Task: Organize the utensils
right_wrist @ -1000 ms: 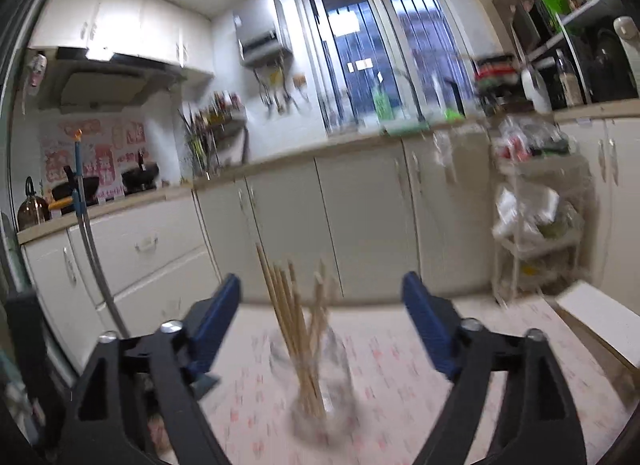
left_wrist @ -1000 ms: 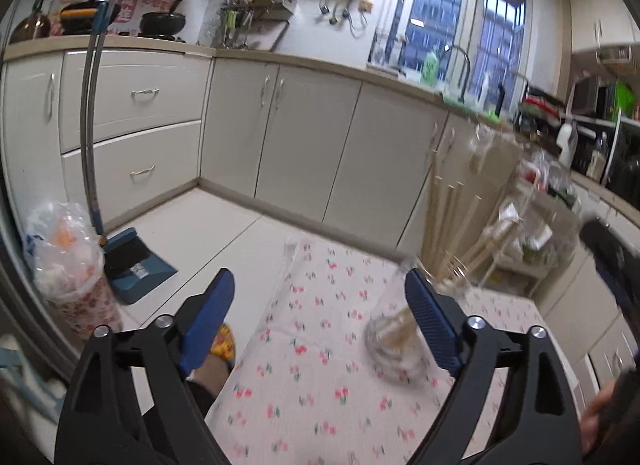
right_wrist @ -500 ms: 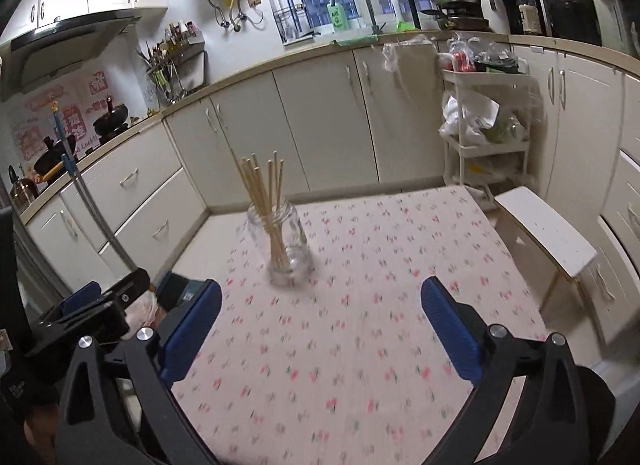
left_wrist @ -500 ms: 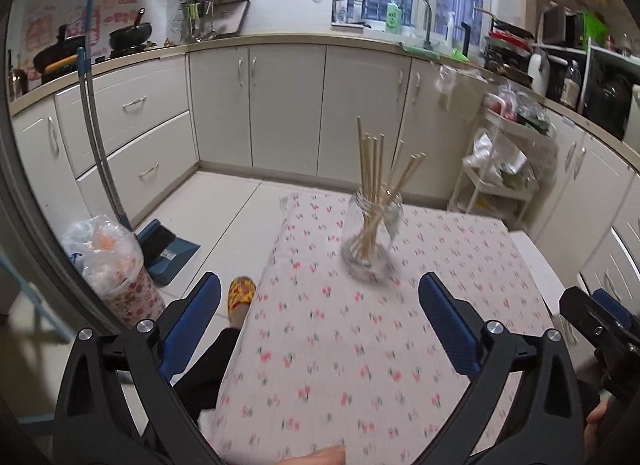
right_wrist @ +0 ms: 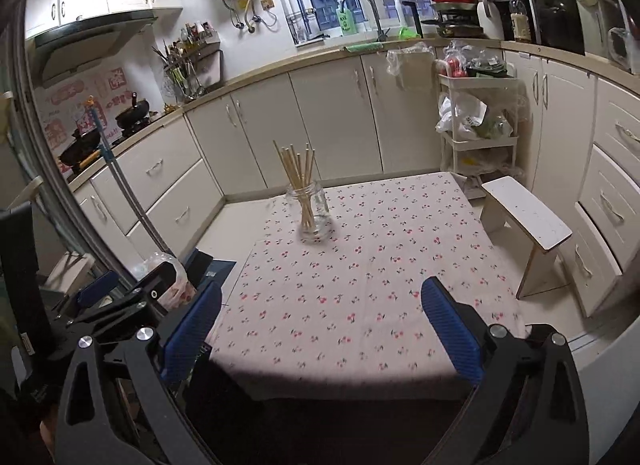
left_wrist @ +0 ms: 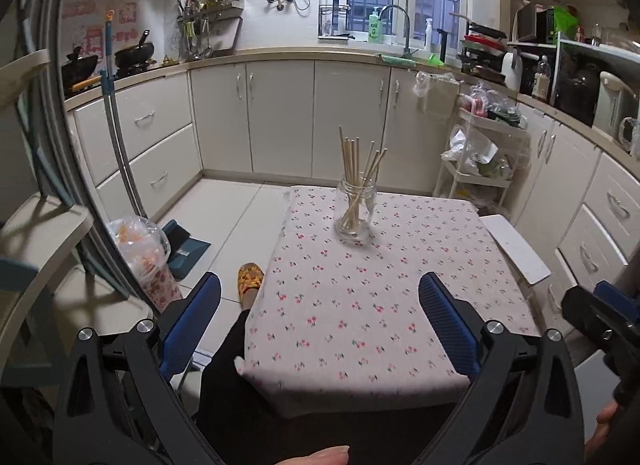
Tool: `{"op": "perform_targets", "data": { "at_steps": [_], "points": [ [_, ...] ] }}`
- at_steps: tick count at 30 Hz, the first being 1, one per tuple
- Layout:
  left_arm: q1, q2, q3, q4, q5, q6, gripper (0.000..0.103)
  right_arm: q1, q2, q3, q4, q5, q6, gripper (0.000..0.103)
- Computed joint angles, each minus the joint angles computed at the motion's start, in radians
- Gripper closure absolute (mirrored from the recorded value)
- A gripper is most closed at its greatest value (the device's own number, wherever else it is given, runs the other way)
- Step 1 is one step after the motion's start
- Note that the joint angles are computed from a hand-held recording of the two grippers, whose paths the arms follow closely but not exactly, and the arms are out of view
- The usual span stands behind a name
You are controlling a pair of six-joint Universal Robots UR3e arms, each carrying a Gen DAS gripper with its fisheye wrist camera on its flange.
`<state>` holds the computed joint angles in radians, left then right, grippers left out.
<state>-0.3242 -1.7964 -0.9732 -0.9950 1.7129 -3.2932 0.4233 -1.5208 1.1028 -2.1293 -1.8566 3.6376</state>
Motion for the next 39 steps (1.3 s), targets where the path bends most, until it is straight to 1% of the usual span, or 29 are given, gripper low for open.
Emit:
{"op": "perform_targets", "data": {
  "at_steps": [1,3,7,9,11,15,17,19,24,29,32,35,39],
  "points": [
    [-0.004,0.034,-0.04,0.006,0.004,-0.006,0.008,0.01,-0.008,0.007,0.001,-0.008,0.01,0.007],
    [0.0,0.063,-0.065,-0.001,-0.002,-0.007,0.008,0.031,-0.026,0.025,0.005,-0.015,0.03,0.007],
    [-0.011,0.126,-0.1,-0.058,0.034,-0.034,0.008,0.016,-0.055,0.018,0.047,0.055,0.043,0.007],
    [-0.014,0.146,-0.103,-0.08,0.043,-0.044,0.008,0.022,-0.06,-0.013,0.097,0.053,0.077,0.007],
    [-0.001,0.177,-0.102,-0.115,0.02,-0.059,0.008,0.034,-0.075,-0.024,0.114,0.049,0.095,0.007],
    [0.015,0.255,-0.139,-0.173,-0.036,-0.08,0.008,0.15,-0.097,-0.009,0.095,-0.068,0.142,0.007],
    [0.003,0.305,-0.186,-0.168,-0.031,-0.075,0.008,0.235,-0.102,0.012,0.084,-0.161,0.173,0.007],
    [-0.018,0.363,-0.252,-0.131,-0.009,-0.079,0.008,0.282,-0.101,0.002,0.114,-0.213,0.19,0.007],
    [-0.112,0.418,-0.307,-0.082,0.092,-0.079,0.008,0.336,-0.085,-0.055,0.174,-0.28,0.213,0.007],
    [-0.077,0.466,-0.313,-0.104,0.055,-0.11,0.008,0.401,-0.058,-0.099,0.211,-0.361,0.229,0.007],
    [-0.067,0.48,-0.31,-0.116,0.045,-0.116,0.008,0.419,-0.063,-0.096,0.224,-0.383,0.244,0.007],
    [-0.088,0.474,-0.297,-0.12,0.073,-0.104,0.008,0.432,-0.056,-0.111,0.245,-0.395,0.245,0.007],
    [-0.124,0.467,-0.285,-0.106,0.138,-0.106,0.008,0.454,-0.038,-0.138,0.259,-0.412,0.242,0.007]
  ]
}}
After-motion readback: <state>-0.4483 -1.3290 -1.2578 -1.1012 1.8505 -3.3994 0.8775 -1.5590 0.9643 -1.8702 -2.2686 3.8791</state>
